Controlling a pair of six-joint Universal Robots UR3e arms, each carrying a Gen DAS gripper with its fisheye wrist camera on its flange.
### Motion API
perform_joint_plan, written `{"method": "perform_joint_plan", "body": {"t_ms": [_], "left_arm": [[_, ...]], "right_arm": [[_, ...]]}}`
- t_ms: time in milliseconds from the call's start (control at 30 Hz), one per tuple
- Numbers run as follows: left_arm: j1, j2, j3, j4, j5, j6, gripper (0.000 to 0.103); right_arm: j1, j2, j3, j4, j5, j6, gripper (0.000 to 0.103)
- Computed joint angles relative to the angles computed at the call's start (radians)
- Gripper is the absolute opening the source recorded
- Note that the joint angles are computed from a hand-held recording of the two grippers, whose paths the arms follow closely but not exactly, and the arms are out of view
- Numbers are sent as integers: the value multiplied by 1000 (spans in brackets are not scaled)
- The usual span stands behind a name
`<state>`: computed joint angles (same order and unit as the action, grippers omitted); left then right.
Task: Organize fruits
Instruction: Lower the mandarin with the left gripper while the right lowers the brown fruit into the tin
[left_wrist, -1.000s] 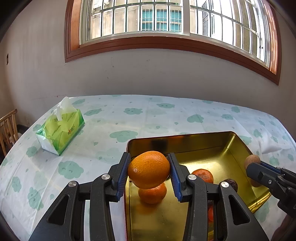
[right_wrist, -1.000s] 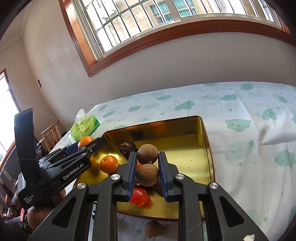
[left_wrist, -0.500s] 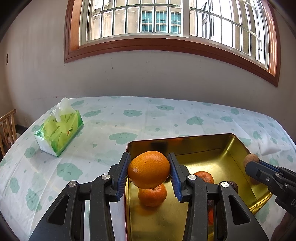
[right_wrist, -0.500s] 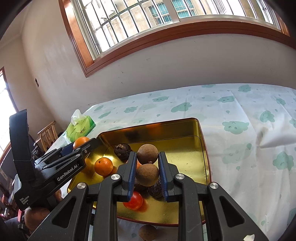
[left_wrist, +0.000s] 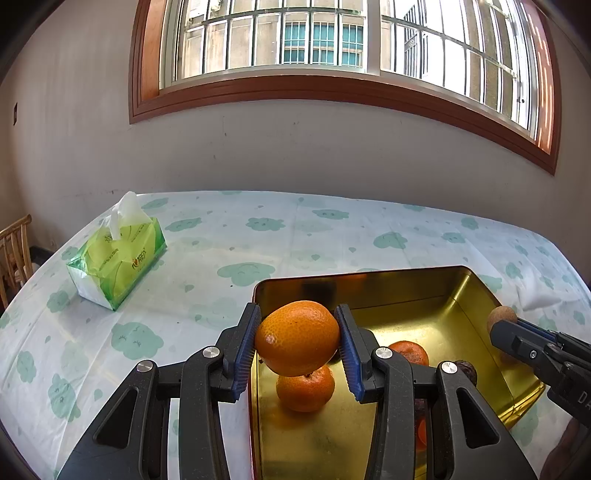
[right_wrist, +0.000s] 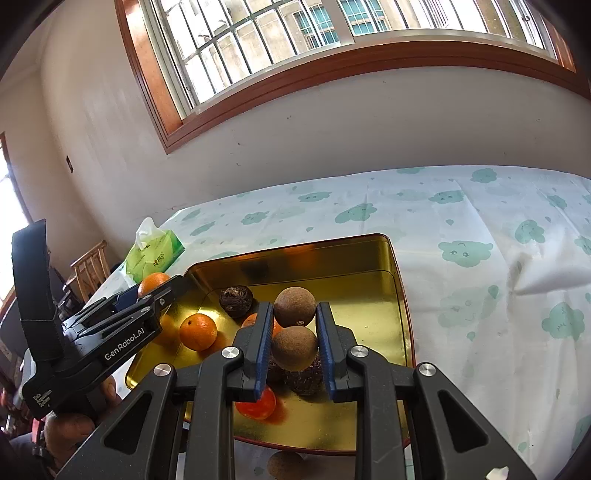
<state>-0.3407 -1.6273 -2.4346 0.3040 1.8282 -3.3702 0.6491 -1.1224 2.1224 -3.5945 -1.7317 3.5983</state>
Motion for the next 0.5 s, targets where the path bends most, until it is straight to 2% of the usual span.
{"method": "perform_joint_plan", "body": {"t_ms": [500], "left_arm": [[0,-6,3,1,-1,-1,42]], "right_arm": [[-12,-5,12,-3,1,7,22]]}}
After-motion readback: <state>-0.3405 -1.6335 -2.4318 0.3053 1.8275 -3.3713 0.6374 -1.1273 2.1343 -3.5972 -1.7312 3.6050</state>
